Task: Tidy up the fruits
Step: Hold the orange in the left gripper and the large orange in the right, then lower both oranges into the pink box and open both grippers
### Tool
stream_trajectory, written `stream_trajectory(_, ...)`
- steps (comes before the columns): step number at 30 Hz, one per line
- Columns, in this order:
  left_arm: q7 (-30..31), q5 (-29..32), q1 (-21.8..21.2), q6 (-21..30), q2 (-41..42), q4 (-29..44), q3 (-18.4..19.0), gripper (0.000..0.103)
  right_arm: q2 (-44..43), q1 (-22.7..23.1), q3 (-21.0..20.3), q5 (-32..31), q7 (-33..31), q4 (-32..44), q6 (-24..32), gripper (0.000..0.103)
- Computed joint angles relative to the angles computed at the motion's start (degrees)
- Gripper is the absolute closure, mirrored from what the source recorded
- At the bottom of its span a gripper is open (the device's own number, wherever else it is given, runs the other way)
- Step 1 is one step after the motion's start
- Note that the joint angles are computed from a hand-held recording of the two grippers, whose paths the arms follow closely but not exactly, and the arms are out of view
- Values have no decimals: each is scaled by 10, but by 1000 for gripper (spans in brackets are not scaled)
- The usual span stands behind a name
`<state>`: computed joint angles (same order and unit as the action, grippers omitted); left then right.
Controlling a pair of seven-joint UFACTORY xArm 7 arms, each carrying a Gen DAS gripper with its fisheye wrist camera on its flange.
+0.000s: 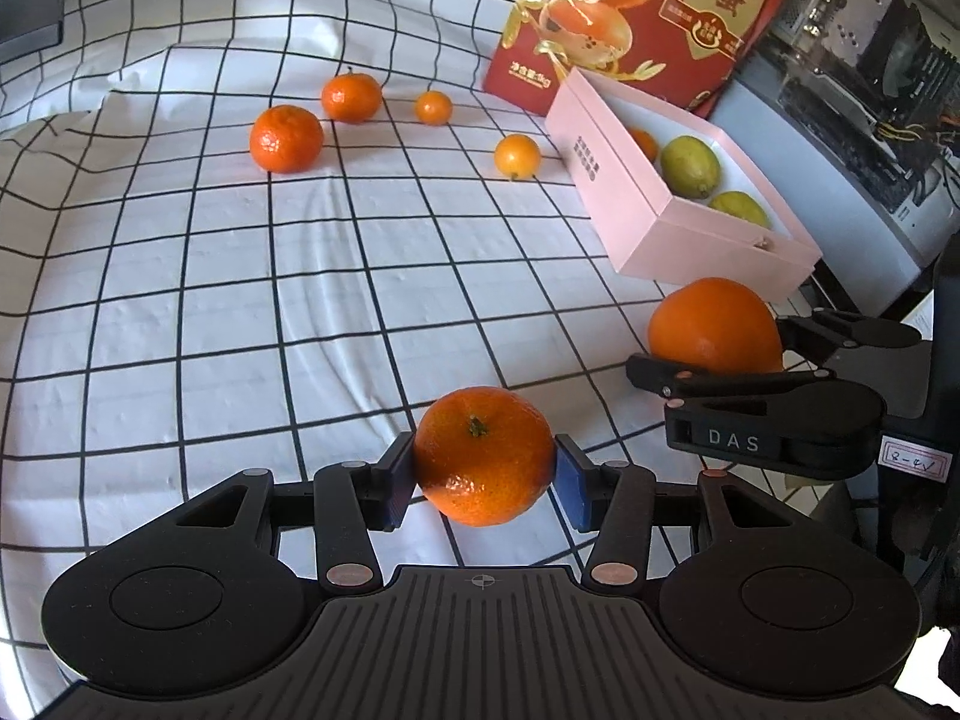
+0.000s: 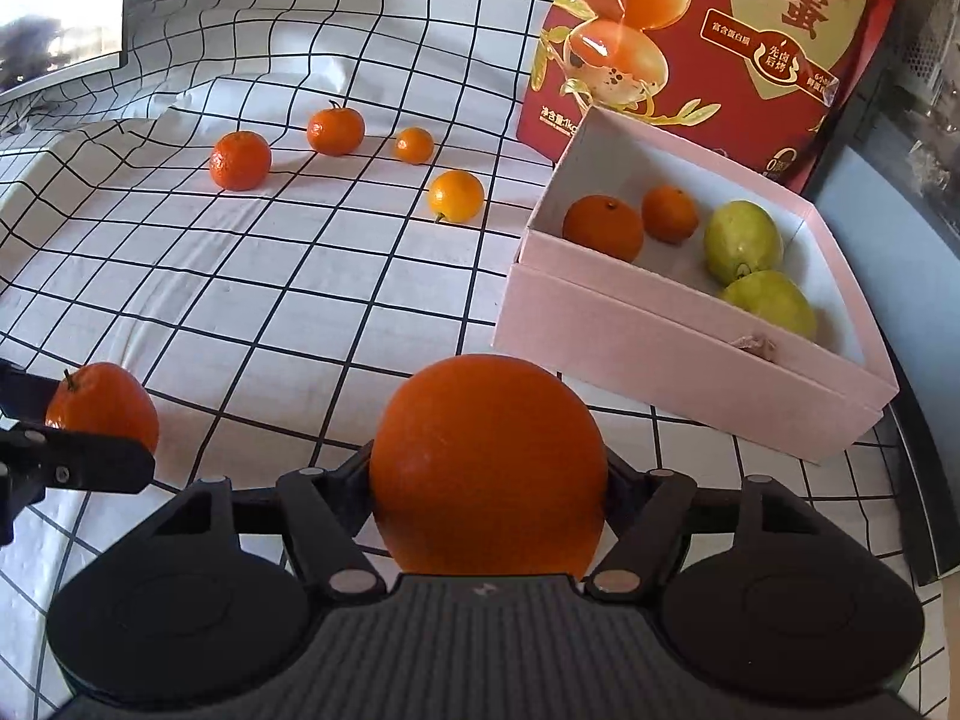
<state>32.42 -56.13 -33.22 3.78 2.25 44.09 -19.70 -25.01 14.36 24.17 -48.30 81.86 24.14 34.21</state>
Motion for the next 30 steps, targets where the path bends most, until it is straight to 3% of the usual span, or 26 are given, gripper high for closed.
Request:
stream_trajectory(8, -4, 8, -2, 4, -1, -1, 0, 50, -6, 7, -9, 21, -13, -3, -3, 32)
stream_trajectory(15, -6, 25, -5, 12, 6, 10, -3, 50, -64, 17, -29, 112, -40, -44, -22, 33)
stream_trajectory(25, 1, 57, 2, 17, 40, 80, -24, 50, -217, 17, -32, 204, -113, -102, 43, 33)
stream_trajectory(28, -32, 117, 1, 0, 64, 131, -23, 50, -263, -10, -41, 205, -150, -102, 55, 33)
stream_trajectory(30, -99, 208, -26, -12, 84, 168, 7, 50, -288, -36, -50, 196, -183, -94, 57, 33)
